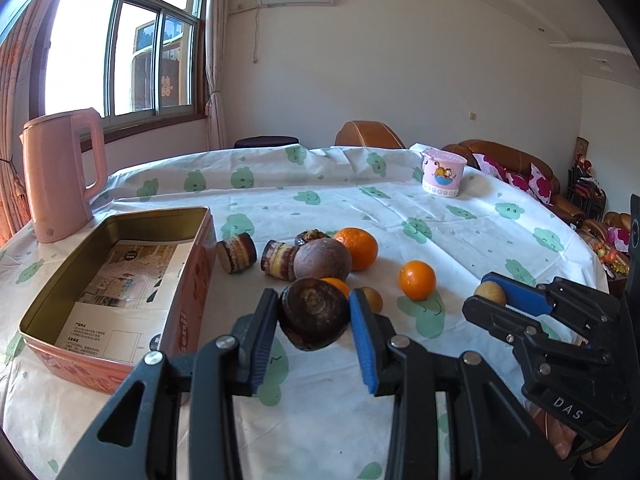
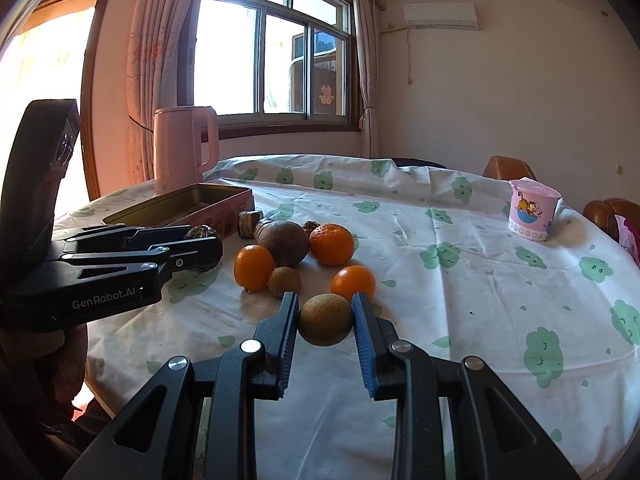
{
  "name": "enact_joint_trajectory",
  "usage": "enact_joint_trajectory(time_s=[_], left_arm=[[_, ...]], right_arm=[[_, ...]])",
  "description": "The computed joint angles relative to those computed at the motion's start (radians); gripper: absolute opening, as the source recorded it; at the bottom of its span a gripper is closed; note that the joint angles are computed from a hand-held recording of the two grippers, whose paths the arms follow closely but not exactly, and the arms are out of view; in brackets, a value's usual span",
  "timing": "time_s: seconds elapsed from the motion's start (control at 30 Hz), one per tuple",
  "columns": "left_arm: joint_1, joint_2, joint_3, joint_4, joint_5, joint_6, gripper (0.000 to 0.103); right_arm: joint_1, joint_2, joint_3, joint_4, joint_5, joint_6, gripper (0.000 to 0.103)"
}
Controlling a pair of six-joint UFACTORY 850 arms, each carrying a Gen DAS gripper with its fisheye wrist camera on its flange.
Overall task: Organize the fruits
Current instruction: 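Carry the dark fruit and the kiwi over the open tin box with both tools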
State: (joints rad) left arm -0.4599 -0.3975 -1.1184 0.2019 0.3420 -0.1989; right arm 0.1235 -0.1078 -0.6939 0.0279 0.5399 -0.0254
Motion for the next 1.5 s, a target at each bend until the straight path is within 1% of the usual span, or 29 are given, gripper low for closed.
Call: enact_joint_trajectory(time_s=[0.73,1.2,1.5], left_arm=[[-0.003,0.044,0.049,-0.214,0.098,0.206,0.038],[-0.003,0.065,0.072,-0.291,0.154,0.281,0.038],[0.005,0.064,0.069,-0.342,0.165,0.322,0.038]], right_arm=[[0.017,0.016,0.001,0.013,0.060,-0.024,0.029],[0.025,0.029,0.005,0.022,0.094,-0.040,0.029],[0.033,0.025,-0.011,0.029,0.103,-0.059,0.029]])
